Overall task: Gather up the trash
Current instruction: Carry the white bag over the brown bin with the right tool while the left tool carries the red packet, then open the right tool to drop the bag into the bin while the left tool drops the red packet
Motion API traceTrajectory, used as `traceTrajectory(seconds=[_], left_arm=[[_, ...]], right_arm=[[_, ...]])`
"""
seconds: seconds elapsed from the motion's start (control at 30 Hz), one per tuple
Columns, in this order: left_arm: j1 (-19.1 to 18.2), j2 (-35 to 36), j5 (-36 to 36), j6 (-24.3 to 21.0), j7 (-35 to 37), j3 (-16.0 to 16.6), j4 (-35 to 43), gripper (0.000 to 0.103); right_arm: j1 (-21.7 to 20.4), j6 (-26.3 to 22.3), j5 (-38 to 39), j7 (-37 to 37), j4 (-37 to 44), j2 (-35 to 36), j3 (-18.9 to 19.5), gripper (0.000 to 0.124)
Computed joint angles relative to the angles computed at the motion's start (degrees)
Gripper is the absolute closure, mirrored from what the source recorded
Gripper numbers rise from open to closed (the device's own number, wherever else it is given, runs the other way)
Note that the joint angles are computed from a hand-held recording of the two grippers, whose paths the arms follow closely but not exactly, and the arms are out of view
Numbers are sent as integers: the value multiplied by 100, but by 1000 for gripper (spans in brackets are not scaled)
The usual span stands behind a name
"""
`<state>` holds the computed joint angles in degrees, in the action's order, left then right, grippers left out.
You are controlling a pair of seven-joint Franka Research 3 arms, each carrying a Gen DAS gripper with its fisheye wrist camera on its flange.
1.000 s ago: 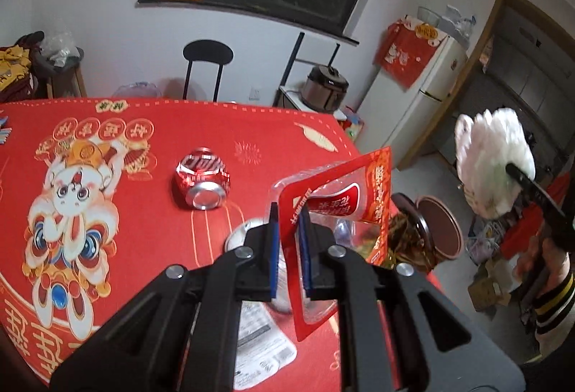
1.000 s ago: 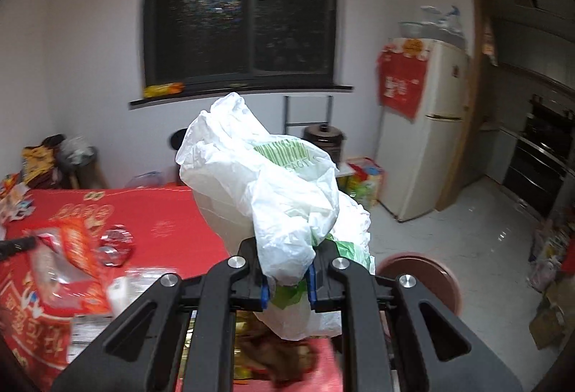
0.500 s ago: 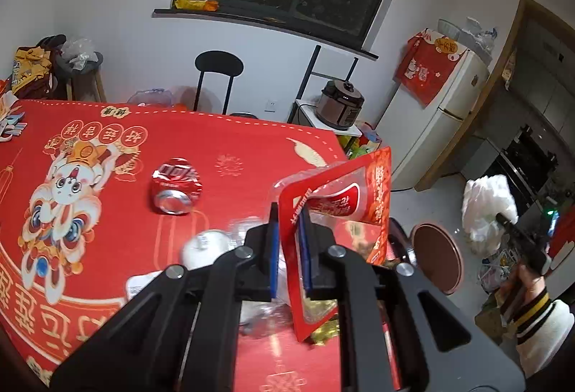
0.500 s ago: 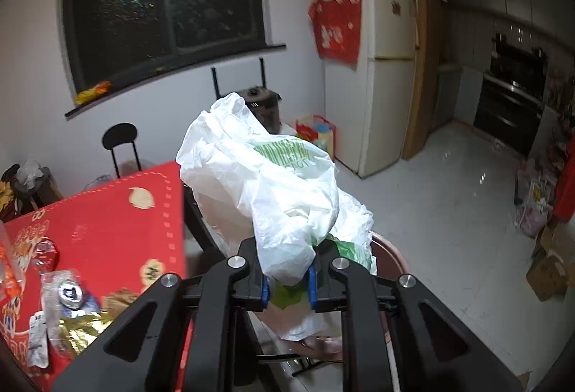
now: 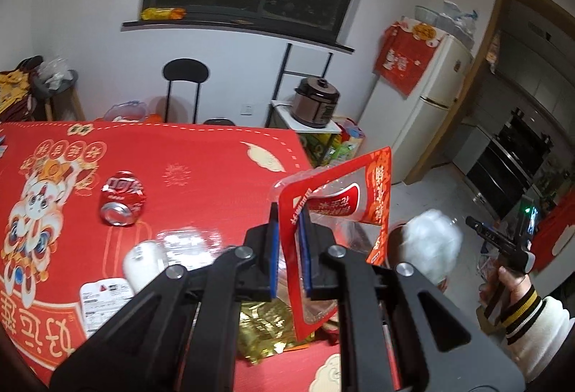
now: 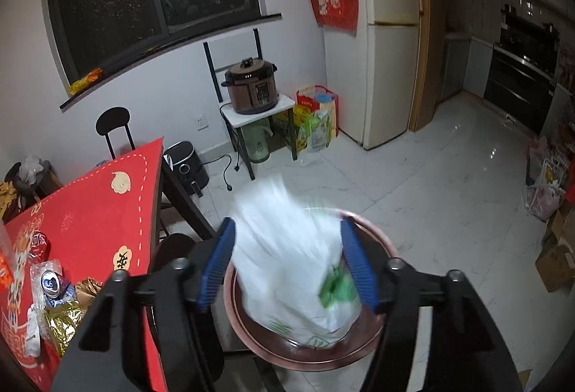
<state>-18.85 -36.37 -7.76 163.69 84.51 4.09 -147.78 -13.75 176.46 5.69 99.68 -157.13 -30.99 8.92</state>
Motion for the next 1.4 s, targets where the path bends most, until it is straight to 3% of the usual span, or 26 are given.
traceTrajectory(seconds=[0.17,0.5,0.7,0.77,0.8,0.83,1.0,1.13,1.23,1.4], left_arm=[[-406,420,-168,95,214,14,303,90],[-1310,1884,-1165,53,1318,-139,1426,90],[-1298,3408,-1301,-65,1571,-781,2836,89],[-1257,3869,-1712,-257,1949,-1002,3423,66],[-1197,4004,-2012,-287,2188,-1125,3614,38],[-1145,4074,-2123,-209,2260,-1233,3708,25],[-730,3834,-2856,105,2984,-1683,3559,13],[-358,3316,-3487,122,3466,-1769,3100,8],[-251,2753,-3684,207,3639,-1516,2578,6],[66,1869,-3083,352,3085,-948,1792,6]], right_arm=[[-267,34,-63,85,-223,-685,178,27],[-112,-547,124,-296,-831,-2182,-314,26],[-511,-1039,123,-315,-1140,-2914,-432,26],[-644,-1213,106,-278,-1155,-3024,-452,26],[-708,-1280,94,-260,-1171,-3093,-468,26],[-739,-1305,83,-246,-1176,-3128,-470,26],[-771,-1371,37,-158,-1236,-3337,-402,26],[-651,-1288,37,-34,-1160,-3231,-295,26],[-383,-1125,95,80,-1084,-3058,-211,26],[159,-820,191,252,-832,-2585,34,26]])
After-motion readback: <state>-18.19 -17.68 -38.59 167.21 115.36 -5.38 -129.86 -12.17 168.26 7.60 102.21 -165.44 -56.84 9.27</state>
